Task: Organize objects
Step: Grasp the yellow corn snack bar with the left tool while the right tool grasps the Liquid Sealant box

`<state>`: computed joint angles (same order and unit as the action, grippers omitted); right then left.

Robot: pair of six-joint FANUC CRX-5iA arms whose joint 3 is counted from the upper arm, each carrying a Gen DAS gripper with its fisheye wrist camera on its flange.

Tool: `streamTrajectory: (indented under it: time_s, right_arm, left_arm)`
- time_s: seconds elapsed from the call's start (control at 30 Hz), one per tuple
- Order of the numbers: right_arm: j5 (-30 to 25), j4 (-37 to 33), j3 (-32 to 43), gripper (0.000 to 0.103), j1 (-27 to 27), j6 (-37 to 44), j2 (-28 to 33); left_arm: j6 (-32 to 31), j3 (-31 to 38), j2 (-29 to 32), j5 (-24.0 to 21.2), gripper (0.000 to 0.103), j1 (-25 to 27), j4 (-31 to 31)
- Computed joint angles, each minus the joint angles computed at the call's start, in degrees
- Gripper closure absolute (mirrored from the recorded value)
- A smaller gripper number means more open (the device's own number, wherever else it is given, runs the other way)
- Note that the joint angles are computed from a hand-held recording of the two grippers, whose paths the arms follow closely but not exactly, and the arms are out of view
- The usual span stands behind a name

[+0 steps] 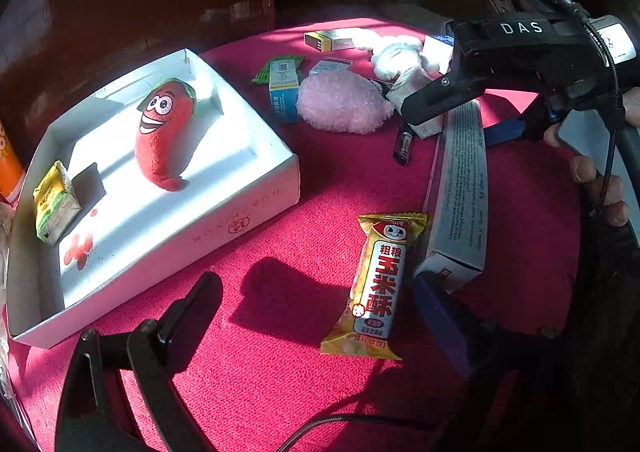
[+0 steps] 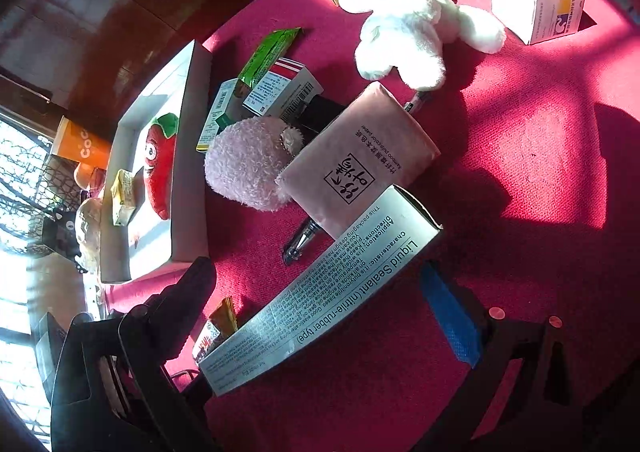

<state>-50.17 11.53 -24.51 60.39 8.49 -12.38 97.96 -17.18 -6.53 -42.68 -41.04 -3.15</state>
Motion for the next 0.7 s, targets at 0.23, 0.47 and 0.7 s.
streamTrajectory:
  time_s: [0.23, 0.47, 0.7]
  right_arm:
    - [-2.73, 5.4, 0.14, 0.003, 3.19, -0.13, 3.27]
    - [1.67, 4.86, -6.84, 0.063, 3.64, 1.83, -5.14]
    - [6.49, 6.94, -13.27, 0.072, 5.64, -3.74, -13.03]
  left_arm:
    - [0.55, 0.06, 0.63, 0.09, 0.032, -1.32, -0.48]
    - [5.46, -0.82, -1.17, 0.04, 0.084, -1.22, -0.78]
    - [12.79, 0.27, -2.35, 0.21, 0.084, -3.75, -5.77]
